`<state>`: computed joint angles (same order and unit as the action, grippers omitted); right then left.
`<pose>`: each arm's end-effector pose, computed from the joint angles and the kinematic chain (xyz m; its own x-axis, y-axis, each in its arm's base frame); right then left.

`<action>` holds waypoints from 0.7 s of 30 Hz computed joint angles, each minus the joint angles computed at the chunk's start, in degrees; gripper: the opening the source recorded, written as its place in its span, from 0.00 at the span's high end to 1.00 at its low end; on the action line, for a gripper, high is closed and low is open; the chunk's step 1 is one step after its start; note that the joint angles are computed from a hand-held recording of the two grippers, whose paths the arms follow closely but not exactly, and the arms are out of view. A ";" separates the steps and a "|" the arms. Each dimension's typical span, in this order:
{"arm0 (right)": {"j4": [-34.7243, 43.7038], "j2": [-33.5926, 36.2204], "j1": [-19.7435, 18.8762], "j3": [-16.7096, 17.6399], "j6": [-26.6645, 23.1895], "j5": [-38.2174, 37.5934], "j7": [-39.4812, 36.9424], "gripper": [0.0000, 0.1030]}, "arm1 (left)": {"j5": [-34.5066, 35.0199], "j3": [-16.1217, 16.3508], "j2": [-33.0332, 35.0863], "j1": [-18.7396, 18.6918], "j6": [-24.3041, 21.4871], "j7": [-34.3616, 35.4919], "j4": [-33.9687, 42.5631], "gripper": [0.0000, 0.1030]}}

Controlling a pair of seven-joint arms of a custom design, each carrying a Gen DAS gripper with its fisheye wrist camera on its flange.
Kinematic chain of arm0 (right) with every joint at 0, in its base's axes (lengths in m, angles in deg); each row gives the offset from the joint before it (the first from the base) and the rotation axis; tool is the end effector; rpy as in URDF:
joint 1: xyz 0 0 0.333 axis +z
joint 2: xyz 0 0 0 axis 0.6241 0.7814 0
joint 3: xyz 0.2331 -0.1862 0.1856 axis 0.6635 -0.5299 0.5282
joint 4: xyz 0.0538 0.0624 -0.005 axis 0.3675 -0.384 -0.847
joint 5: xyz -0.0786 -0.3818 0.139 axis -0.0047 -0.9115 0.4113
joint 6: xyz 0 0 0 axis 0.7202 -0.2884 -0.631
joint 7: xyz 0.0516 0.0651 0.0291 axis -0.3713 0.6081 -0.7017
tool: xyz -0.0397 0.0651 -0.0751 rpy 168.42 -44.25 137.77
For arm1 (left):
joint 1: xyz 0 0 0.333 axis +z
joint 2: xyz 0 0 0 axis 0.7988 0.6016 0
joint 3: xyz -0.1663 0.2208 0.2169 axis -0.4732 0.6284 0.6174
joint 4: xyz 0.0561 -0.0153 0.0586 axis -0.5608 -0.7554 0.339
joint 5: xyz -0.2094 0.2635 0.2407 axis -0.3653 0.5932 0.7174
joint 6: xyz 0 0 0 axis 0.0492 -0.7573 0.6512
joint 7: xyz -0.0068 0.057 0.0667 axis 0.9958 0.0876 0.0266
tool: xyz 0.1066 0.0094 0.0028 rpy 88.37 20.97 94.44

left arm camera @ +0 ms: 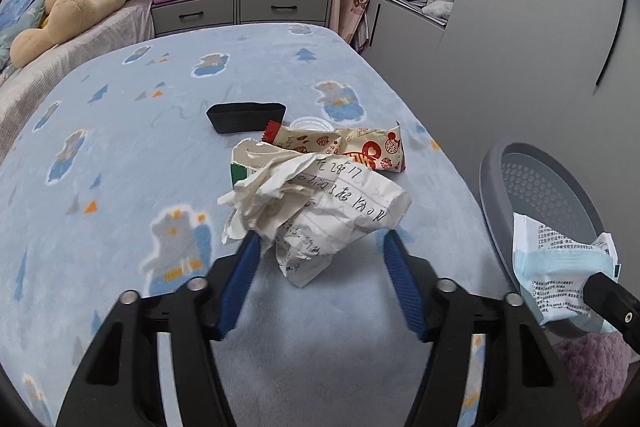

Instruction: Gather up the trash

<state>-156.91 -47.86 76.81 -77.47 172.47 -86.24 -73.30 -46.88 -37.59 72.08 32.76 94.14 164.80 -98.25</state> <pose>0.4511 0.4688 0.4516 -0.3811 -0.8369 -0.3929 -0.5543 0.5469 -0.6274 0.6100 -0.3580 0.4337 -0.5104 -0.8520 0.1166 -0.6921 0.3266 -0.6437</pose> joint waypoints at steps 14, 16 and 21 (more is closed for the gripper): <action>0.10 0.01 0.38 0.11 -0.42 -0.82 0.42 0.57 | -7.85 -3.90 -3.58 4.31 -0.53 6.51 -3.12 1.00; 0.24 0.00 0.52 0.20 -0.80 -0.87 0.38 0.57 | -8.98 -4.03 -4.38 4.62 -0.09 7.47 -3.99 0.99; 0.60 0.00 0.88 0.42 -1.68 -0.89 0.27 0.57 | -11.06 -4.19 -5.64 5.10 0.54 9.35 -5.54 0.99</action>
<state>-156.31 -47.86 77.69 -77.05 170.78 -87.14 -73.02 -57.95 -41.79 66.45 37.85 94.68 174.15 -103.79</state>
